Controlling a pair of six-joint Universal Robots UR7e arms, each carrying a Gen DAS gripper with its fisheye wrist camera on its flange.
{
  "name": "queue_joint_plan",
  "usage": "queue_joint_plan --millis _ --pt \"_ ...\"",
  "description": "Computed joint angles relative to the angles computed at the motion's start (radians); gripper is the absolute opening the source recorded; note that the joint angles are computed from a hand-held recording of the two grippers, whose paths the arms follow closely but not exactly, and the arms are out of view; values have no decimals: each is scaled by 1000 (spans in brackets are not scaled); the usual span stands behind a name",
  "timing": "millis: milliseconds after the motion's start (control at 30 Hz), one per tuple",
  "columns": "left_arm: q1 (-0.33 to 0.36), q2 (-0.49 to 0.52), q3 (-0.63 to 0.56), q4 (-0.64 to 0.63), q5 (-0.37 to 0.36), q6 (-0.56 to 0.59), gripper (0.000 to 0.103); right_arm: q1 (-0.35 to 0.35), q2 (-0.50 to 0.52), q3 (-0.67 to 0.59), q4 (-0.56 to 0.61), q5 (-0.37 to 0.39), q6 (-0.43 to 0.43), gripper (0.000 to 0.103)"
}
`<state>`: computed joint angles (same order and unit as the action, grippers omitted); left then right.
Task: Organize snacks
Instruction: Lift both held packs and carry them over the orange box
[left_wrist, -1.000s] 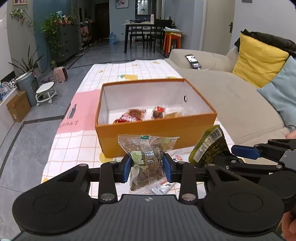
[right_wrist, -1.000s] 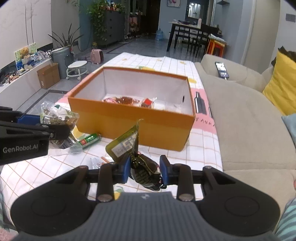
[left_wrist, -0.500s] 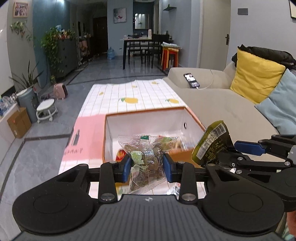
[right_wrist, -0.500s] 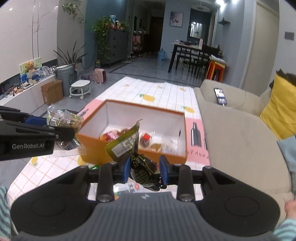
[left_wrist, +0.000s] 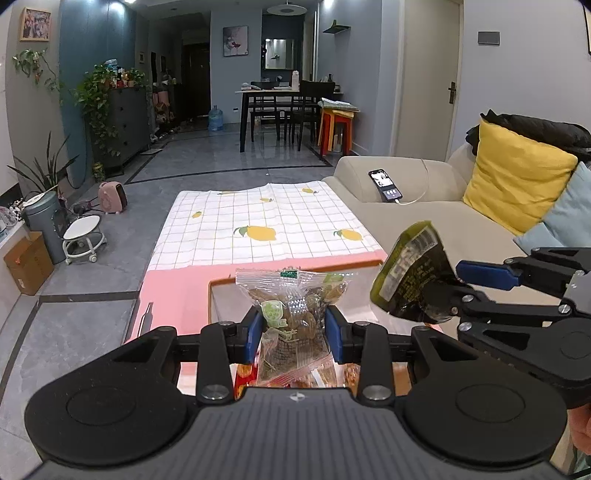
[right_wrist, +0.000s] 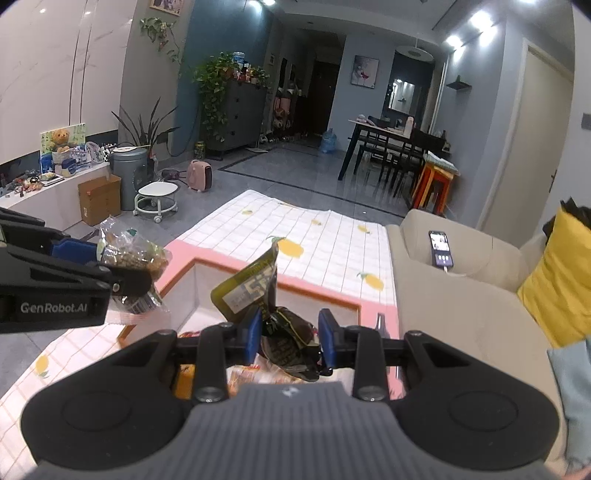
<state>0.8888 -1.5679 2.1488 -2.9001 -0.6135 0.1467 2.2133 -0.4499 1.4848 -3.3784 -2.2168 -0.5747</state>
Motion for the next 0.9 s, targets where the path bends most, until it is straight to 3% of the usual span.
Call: queue_joint_plan --millis 167,300,500,733,900 --pt "81 75 -92 15 -85 36 40 -36 50 -112 106 22 7 30" --pt "162 145 -175 77 -161 16 40 -83 76 -199 255 81 88 30" --pt "265 247 -286 172 -261 -47 40 -140 155 -363 457 84 164 30" --pt "321 351 -366 219 -280 -63 40 -188 258 -540 595 30 186 30" --pt "335 404 -421 268 -249 -67 40 -206 315 -641 669 9 182 30"
